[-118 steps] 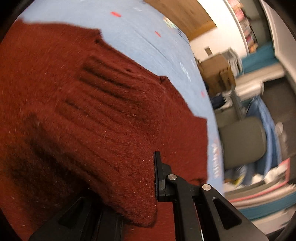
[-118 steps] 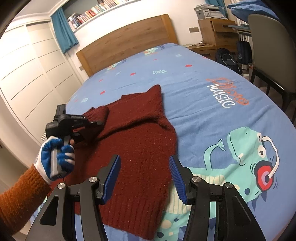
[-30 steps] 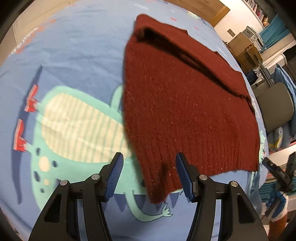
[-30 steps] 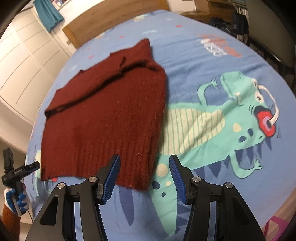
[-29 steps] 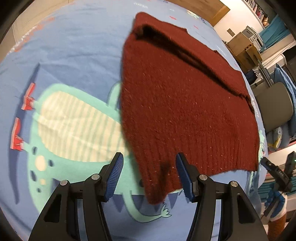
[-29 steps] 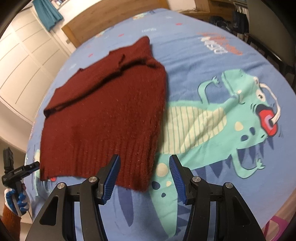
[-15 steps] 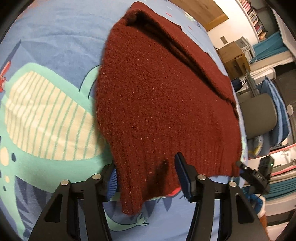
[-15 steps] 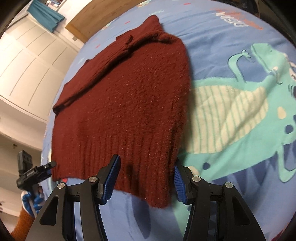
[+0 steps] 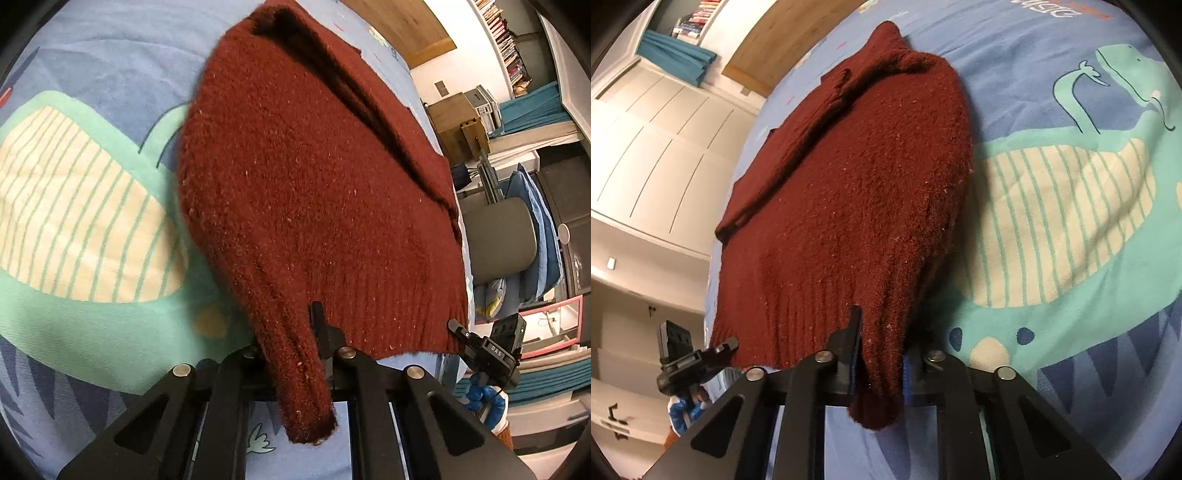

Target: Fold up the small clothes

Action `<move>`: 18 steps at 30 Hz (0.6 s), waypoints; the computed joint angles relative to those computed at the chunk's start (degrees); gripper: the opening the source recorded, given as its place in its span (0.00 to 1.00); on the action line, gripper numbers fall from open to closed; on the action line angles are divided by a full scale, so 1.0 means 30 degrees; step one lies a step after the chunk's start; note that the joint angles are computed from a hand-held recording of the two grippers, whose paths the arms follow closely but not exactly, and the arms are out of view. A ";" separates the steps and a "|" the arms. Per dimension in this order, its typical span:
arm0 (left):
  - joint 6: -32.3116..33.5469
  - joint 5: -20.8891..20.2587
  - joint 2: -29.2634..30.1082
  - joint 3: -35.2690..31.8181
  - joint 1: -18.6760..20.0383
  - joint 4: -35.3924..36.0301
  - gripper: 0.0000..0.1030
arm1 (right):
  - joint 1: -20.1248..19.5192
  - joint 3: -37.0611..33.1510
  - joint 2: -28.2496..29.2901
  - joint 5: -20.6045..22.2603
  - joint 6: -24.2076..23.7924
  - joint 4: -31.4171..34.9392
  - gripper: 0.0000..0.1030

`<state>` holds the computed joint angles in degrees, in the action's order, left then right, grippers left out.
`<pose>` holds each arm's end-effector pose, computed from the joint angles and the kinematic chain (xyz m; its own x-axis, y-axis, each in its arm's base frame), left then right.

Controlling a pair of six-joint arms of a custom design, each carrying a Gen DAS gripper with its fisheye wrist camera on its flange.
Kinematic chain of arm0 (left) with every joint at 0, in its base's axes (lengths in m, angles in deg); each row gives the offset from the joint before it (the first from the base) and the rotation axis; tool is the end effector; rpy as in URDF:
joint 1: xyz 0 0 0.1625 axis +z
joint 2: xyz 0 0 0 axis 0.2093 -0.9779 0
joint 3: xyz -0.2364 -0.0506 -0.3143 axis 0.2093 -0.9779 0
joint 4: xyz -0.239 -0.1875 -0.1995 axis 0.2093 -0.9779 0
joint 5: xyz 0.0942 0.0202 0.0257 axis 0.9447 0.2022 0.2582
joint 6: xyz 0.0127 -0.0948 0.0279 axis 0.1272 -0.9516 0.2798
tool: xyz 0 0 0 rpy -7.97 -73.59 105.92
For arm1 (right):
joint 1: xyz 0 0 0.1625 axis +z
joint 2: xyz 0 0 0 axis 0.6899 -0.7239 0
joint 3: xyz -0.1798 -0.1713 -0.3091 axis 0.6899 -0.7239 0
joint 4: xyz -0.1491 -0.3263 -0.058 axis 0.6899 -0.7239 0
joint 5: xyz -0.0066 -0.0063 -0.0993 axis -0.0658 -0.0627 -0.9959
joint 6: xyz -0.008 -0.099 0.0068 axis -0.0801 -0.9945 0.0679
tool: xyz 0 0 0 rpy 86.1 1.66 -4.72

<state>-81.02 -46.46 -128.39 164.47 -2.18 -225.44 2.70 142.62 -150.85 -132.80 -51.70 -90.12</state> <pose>-0.2550 -0.2252 0.1269 -0.9694 -0.2369 -0.0640 -0.1833 0.8723 -0.4533 -0.1671 -0.3820 0.4708 -0.9873 -0.1055 0.1188 -0.1300 0.9661 -0.2229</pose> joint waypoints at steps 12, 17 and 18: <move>0.0601 0.1909 -0.2182 -0.1052 -0.0662 0.2493 0.07 | 0.1064 -0.1582 0.0010 0.1800 -0.0846 0.1328 0.12; 0.2211 0.3118 -0.3262 -0.2306 -0.0477 0.3769 0.07 | 0.2036 -0.2760 0.0472 0.3173 -0.0269 0.1520 0.12; 0.2735 0.3433 -0.3500 -0.2709 -0.0331 0.4091 0.07 | 0.2278 -0.2985 0.0608 0.3419 -0.0061 0.1467 0.12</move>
